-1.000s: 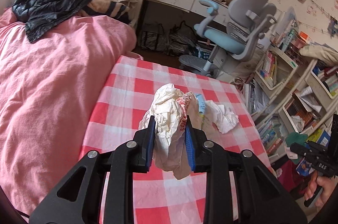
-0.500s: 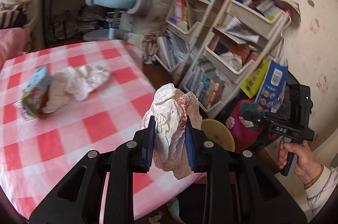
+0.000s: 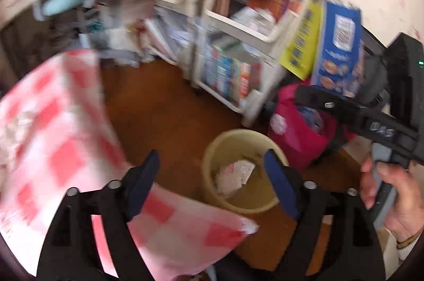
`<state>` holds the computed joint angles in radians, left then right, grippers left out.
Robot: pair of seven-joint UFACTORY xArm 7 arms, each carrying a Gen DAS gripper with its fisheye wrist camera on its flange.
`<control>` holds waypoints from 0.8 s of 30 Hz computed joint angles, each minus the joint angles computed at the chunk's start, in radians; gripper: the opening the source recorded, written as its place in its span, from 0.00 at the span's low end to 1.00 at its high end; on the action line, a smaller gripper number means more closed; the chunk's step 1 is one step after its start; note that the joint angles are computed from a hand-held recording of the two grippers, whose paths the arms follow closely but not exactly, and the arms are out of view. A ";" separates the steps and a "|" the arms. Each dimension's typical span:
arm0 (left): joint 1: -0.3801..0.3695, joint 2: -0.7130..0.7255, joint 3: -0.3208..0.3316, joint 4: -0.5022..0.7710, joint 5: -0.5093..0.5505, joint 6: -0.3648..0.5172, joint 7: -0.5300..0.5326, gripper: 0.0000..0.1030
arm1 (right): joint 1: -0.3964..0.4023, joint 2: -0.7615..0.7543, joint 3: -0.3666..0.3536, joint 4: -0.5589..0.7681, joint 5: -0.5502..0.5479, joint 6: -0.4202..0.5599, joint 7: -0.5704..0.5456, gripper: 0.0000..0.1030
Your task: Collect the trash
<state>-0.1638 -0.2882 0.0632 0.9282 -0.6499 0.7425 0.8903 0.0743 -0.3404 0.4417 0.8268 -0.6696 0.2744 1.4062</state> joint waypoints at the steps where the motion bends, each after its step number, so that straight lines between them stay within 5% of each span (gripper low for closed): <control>1: 0.022 -0.017 0.016 -0.004 0.006 -0.015 -0.009 0.80 | -0.029 0.025 0.037 0.038 -0.044 -0.019 0.035 0.66; 5: 0.141 -0.049 0.109 0.024 0.053 -0.045 -0.068 0.90 | -0.069 0.234 0.186 0.302 -0.313 0.008 0.179 0.78; 11: 0.319 0.061 0.223 0.183 0.129 -0.099 -0.099 0.93 | 0.149 0.627 0.210 0.723 -0.531 0.171 0.117 0.85; 15: 0.422 0.182 0.275 0.266 0.039 -0.108 -0.083 0.93 | 0.273 0.802 0.212 0.918 -0.459 0.259 -0.100 0.85; 17: 0.433 0.259 0.318 0.320 0.100 -0.092 -0.173 0.93 | 0.324 0.869 0.211 1.008 -0.410 0.309 -0.205 0.85; 19: 0.525 0.321 0.274 0.398 0.078 -0.034 -0.170 0.93 | 0.368 0.926 0.208 1.090 -0.360 0.373 -0.317 0.85; 24: 0.605 0.357 0.231 0.439 0.048 -0.024 -0.107 0.93 | 0.448 0.962 0.143 1.162 -0.322 0.417 -0.386 0.86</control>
